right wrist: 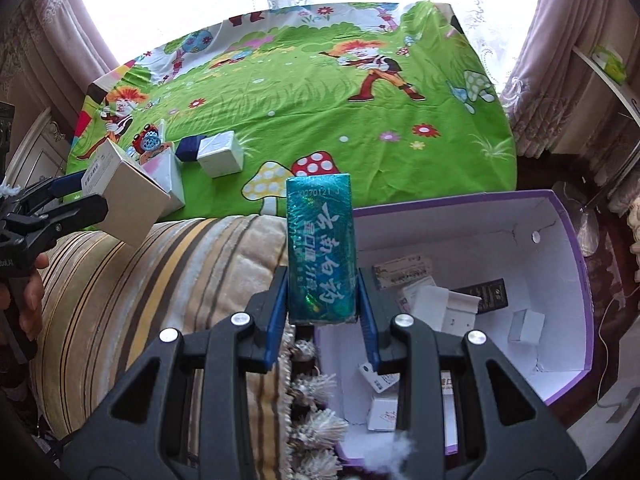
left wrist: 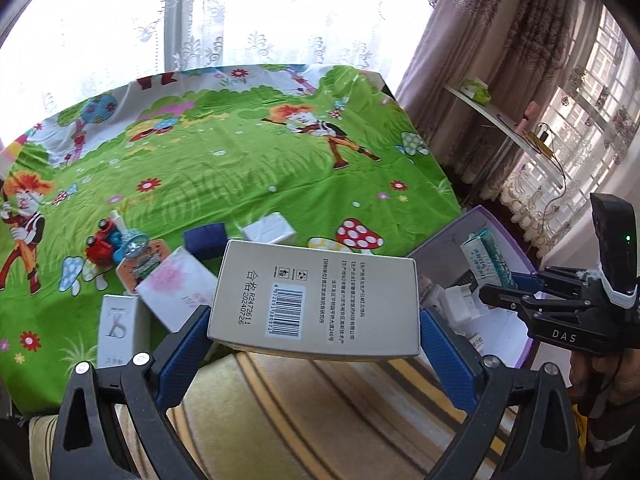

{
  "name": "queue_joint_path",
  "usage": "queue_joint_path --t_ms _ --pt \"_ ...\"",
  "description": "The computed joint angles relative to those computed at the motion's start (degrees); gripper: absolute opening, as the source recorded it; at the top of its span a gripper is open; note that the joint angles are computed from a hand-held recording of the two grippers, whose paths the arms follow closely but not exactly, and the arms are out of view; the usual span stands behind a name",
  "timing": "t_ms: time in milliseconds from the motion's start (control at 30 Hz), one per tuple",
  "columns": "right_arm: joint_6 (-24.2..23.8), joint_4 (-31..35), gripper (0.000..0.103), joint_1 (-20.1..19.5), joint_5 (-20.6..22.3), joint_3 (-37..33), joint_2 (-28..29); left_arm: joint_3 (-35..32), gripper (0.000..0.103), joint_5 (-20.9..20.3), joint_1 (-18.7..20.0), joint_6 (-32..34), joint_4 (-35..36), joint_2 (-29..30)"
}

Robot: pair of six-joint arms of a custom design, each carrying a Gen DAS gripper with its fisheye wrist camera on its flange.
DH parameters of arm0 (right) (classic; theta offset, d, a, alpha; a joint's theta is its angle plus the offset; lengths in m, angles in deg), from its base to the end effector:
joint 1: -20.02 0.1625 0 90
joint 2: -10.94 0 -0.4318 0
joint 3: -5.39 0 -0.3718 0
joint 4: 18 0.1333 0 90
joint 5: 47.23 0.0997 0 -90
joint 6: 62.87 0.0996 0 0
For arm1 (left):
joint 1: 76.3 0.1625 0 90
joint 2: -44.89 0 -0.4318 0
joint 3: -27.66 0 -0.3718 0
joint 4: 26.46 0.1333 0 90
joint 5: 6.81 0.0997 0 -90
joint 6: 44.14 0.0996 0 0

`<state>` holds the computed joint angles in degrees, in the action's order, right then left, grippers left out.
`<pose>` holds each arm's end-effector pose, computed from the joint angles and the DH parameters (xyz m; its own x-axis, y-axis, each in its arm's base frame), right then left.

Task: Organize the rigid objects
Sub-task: 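Carry the beige box and teal pack over the storage box and release them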

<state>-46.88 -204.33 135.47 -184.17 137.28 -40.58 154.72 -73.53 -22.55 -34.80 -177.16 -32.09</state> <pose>0.2461 -0.3762 0.0960 -0.7895 0.1315 0.5996 -0.2036 0.8654 -0.4578 -0.1273 -0.4656 0.2265 -0.6791 0.6066 -0.4132 0.7007 0.7035 -0.1188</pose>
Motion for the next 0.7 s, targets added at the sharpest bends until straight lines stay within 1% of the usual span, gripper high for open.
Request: queue_joint_path --t_ms 333,533,667,700 --pt "3.2 -4.4 0.037 -1.7 -3.6 7.1 -5.5 1.6 0.1 -3.7 -5.5 -0.6 0.6 4.8" --pt "4.2 -7.0 0.037 -2.7 -4.3 10.0 -7.8 2.2 0.101 -6.1 -8.4 0.1 -1.2 7.2" --pt "5.2 -7.5 0.037 -3.2 -4.8 11.1 -9.1 2.0 0.103 -7.8 -9.2 -0.2 -2.1 8.4" --pt "5.7 -7.3 0.039 -3.3 -4.7 11.3 -9.5 1.9 0.103 -8.5 -9.1 -0.4 -2.1 8.4"
